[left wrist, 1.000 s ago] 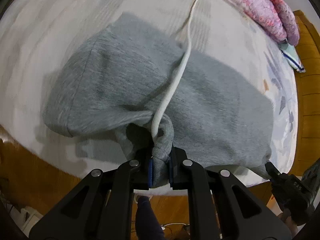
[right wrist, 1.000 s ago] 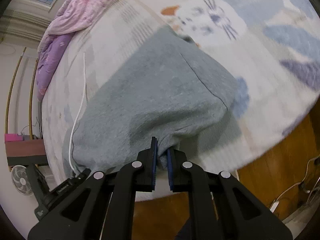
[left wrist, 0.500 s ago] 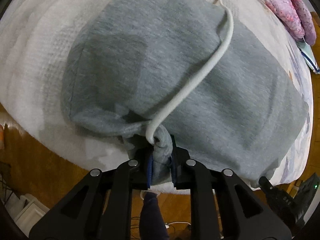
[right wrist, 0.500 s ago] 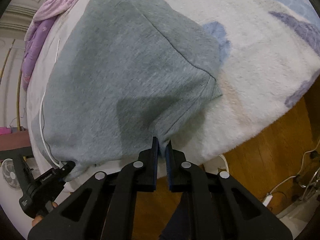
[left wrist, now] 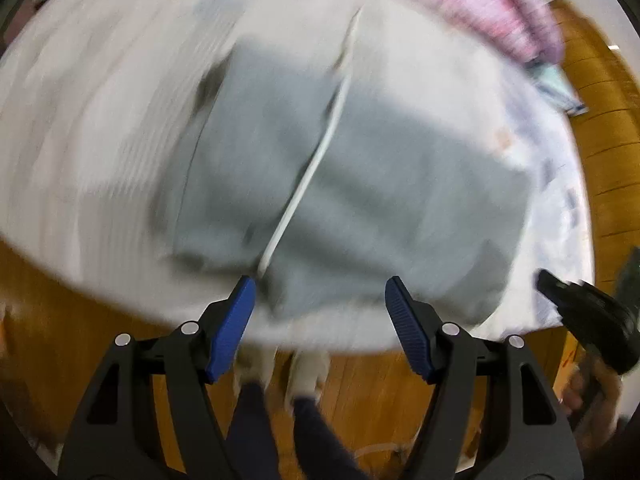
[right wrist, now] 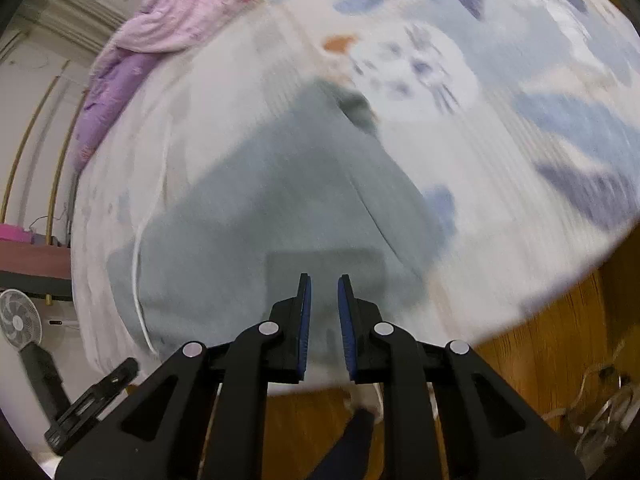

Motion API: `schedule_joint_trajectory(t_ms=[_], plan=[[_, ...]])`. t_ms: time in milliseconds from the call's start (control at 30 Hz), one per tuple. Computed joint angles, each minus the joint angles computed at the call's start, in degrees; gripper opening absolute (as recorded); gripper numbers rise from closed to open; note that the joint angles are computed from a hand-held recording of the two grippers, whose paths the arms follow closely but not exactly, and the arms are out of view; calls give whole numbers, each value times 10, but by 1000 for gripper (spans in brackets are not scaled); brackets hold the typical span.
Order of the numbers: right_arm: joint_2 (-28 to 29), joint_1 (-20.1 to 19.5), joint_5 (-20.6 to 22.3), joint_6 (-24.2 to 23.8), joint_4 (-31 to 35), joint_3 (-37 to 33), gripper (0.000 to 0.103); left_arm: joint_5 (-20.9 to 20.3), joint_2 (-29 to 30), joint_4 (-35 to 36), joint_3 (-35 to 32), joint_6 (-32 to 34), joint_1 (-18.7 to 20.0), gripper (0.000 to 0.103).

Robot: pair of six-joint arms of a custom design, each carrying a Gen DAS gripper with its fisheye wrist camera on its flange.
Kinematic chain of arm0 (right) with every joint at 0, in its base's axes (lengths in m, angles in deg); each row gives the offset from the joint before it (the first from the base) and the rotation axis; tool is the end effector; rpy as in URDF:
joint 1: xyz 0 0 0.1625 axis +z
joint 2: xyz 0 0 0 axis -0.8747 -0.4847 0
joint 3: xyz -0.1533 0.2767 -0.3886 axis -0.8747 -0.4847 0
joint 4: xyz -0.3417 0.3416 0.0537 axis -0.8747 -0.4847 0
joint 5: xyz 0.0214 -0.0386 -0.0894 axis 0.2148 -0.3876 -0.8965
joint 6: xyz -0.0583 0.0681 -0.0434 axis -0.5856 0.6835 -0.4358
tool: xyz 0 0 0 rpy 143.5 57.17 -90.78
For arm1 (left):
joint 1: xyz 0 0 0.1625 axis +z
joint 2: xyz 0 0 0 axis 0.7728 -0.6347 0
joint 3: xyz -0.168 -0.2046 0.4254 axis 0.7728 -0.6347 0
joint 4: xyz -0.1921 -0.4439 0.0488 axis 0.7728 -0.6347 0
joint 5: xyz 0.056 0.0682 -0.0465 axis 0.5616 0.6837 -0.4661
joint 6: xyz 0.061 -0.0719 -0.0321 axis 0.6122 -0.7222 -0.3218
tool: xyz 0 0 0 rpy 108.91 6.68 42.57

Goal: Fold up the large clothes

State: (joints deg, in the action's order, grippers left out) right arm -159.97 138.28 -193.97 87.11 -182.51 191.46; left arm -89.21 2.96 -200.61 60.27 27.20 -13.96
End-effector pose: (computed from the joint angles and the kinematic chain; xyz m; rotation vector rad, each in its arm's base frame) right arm 0.0032 -0.4042 0.4214 -0.7519 -2.5019 0.8161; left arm -0.3892 -0.5024 0.0658 0.3719 2.6630 -0.1442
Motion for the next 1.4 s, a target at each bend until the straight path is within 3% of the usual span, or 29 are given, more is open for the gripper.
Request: schedule_joint_trajectory(t_ms=[200, 333, 367, 433, 533, 633, 767, 867, 933, 1033, 1200, 1400], plan=[[86, -2, -4, -42, -73, -48, 10, 79, 71, -15, -72, 11, 26, 69], [132, -20, -34, -68, -64, -84, 8, 142, 118, 93, -124, -15, 54, 70], [140, -29, -35, -68, -57, -88, 2, 128, 125, 101, -130, -19, 67, 70], [150, -47, -51, -69, -38, -94, 0, 113, 136, 88, -134, -12, 87, 73], [147, -80, -11, -43, -52, -88, 0, 124, 145, 91, -139, 0, 88, 78], [164, -62, -54, -56, -60, -92, 0, 117, 144, 87, -139, -5, 97, 86], [153, -51, -53, -46, -49, -93, 0, 74, 124, 51, -125, 3, 113, 87], [142, -17, -80, -38, -53, -85, 6, 45, 102, 18, -108, 2, 118, 87], [143, 1, -67, -41, -65, -82, 6, 34, 82, -15, -88, -4, 117, 87], [169, 44, -40, -71, -81, -86, 6, 25, 56, -39, -58, -31, 113, 86], [237, 81, -1, -94, -76, -116, 6, 8, 22, -65, -15, -94, 119, 86], [302, 73, -59, -83, -57, -133, 0, 4, 14, -86, 12, -78, 115, 87]])
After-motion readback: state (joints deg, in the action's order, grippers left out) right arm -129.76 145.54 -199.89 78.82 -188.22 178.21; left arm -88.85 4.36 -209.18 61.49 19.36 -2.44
